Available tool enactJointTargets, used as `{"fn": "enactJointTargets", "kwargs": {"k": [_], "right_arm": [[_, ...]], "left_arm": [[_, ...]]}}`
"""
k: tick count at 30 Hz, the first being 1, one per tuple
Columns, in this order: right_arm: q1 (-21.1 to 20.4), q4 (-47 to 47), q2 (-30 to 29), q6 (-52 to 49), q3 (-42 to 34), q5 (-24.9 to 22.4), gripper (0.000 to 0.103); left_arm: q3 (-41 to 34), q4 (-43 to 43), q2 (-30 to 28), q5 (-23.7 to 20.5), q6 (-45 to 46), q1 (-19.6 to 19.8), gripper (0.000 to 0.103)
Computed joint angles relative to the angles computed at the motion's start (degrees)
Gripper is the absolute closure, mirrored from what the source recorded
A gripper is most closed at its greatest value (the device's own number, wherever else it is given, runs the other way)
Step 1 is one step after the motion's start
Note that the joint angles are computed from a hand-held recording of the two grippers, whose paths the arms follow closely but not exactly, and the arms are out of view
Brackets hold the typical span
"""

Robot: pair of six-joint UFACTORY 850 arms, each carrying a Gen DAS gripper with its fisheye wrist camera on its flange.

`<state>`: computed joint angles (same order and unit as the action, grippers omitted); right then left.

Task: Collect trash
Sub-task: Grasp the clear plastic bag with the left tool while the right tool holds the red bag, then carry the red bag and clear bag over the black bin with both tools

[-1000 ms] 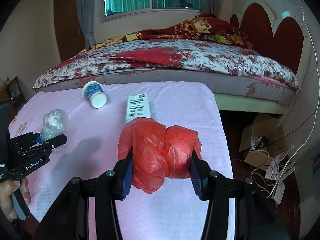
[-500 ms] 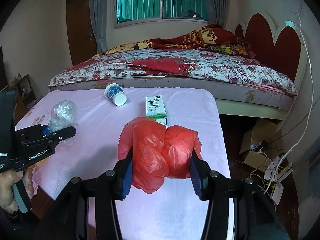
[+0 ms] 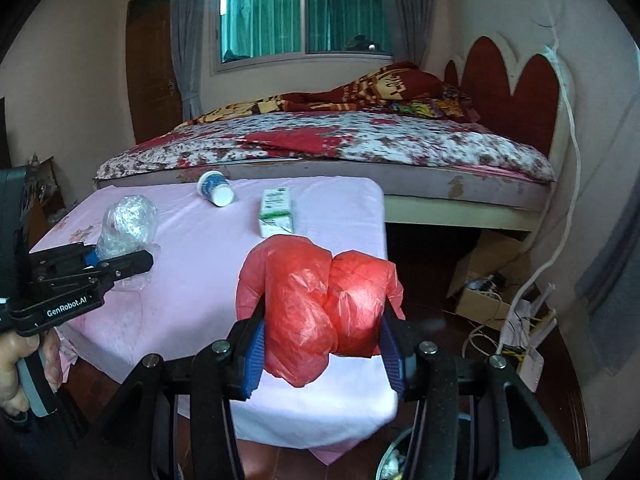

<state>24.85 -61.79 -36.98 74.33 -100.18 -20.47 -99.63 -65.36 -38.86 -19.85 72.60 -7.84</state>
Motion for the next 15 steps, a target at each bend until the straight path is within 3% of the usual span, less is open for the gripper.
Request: {"fn": "enactJointTargets", "kwargs": {"k": [5, 15], "right_arm": [[-1.37, -9.78, 5.41, 14.08, 9.56, 1.32, 0.052], [-3.77, -11.60, 10.74, 18.89, 19.12, 1.51, 0.052]], "left_arm": [[3.55, -2.40, 1.83, 0.61, 3.28, -2.07, 0.069], [6.11, -1.12, 2.93, -0.23, 4.15, -6.11, 0.069]]}}
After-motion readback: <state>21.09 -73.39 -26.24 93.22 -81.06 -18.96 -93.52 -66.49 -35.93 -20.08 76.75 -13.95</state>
